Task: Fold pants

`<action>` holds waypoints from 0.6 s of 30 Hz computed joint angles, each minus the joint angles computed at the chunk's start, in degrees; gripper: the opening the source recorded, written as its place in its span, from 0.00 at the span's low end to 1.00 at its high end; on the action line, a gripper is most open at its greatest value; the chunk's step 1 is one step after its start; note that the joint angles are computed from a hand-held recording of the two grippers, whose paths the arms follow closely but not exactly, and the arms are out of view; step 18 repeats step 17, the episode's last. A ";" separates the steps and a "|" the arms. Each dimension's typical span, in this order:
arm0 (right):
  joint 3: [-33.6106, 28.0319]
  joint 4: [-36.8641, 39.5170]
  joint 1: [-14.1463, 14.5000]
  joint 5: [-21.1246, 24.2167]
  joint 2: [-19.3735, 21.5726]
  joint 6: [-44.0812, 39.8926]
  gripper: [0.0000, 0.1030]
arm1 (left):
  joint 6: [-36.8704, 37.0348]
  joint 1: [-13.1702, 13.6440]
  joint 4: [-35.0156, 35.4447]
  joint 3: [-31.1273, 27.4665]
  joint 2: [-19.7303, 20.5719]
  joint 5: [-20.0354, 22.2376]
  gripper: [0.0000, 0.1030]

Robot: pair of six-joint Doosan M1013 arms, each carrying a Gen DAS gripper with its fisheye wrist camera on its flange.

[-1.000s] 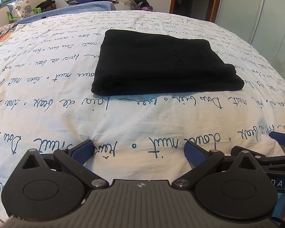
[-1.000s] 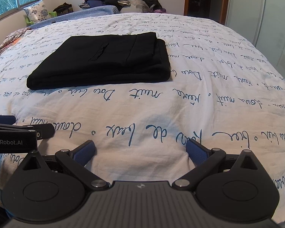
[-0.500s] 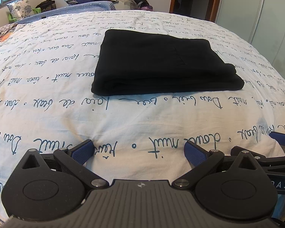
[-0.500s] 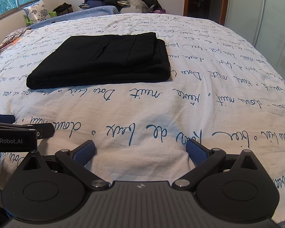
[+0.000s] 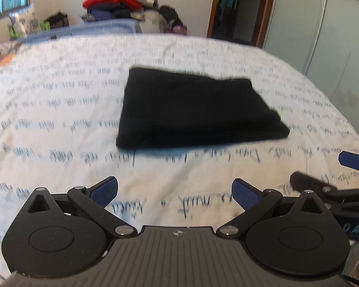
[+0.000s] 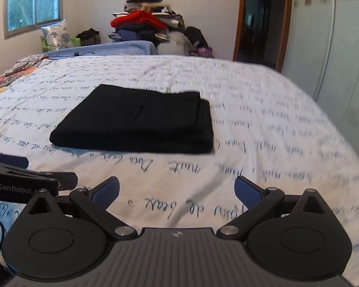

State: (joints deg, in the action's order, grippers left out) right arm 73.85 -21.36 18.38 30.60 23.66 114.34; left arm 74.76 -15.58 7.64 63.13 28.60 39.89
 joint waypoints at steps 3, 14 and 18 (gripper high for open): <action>-1.06 0.86 0.02 1.35 0.35 -1.74 1.00 | -2.79 -0.59 4.68 0.03 -0.26 -1.04 0.99; -2.02 5.37 -0.22 3.70 0.74 -4.48 1.00 | -4.33 -0.05 3.94 2.88 -1.82 -6.41 0.97; -2.16 5.63 -0.25 4.24 0.85 -4.60 1.00 | -5.57 0.09 4.61 2.07 -1.48 -4.69 0.99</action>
